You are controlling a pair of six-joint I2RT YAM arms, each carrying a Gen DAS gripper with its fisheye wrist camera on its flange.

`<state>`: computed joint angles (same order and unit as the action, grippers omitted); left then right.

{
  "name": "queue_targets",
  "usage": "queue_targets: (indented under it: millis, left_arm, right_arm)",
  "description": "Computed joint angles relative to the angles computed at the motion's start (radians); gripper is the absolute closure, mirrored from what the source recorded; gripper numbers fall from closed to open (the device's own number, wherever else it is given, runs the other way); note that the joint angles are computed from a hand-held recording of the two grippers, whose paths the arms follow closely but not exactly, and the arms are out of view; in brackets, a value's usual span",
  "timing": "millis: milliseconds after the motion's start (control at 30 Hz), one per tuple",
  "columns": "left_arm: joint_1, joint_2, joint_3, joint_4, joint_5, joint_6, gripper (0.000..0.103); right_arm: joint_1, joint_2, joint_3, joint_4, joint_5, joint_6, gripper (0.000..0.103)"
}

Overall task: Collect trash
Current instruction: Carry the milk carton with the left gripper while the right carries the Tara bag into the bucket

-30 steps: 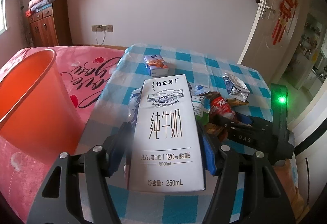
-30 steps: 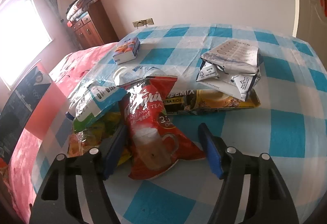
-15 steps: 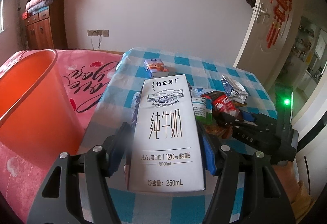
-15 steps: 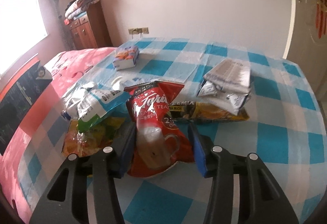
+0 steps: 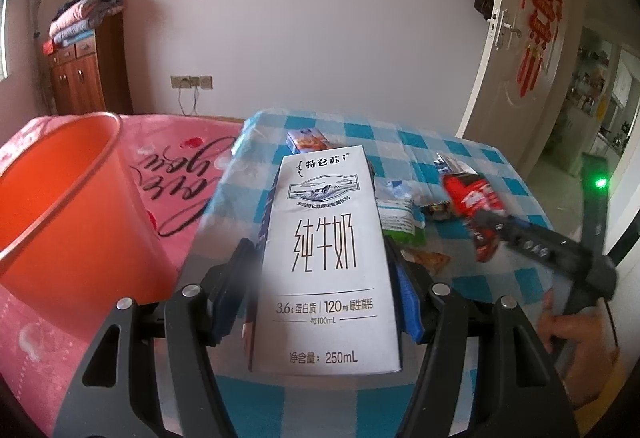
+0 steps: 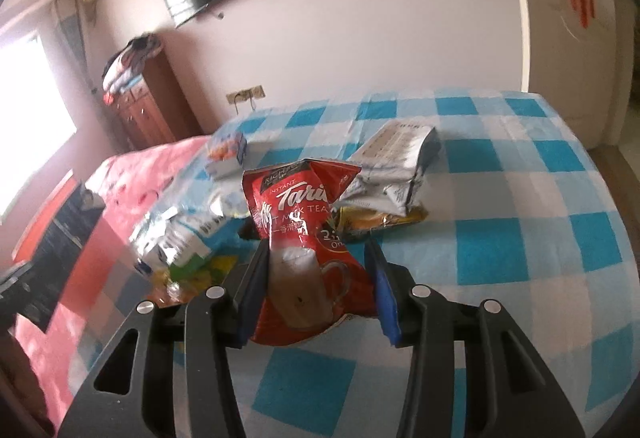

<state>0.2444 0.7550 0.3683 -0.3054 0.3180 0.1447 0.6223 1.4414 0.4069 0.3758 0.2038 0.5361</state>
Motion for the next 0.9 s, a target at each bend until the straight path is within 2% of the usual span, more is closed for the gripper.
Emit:
queue_targets:
  millis: [200,400,767,900]
  left_arm:
    - [0.095,-0.003,0.040,-0.014,0.048,0.046,0.038]
    - [0.226,0.004,0.095,-0.029,0.094,0.103,0.038]
    - [0.466,0.093,0.192,0.009,0.154,0.163,0.038]
    - [0.536,0.151,0.212,0.056,0.134,0.179,0.038]
  right_arm:
    - [0.041,-0.080,0.063,-0.135,0.020,0.034,0.055]
    - [0.130,-0.074,0.171,-0.221,0.044,0.050,0.055]
    - [0.289,0.086,0.470,-0.291,-0.013,0.021,0.055]
    - [0.343,0.194,0.634,-0.335,-0.038,-0.007,0.055]
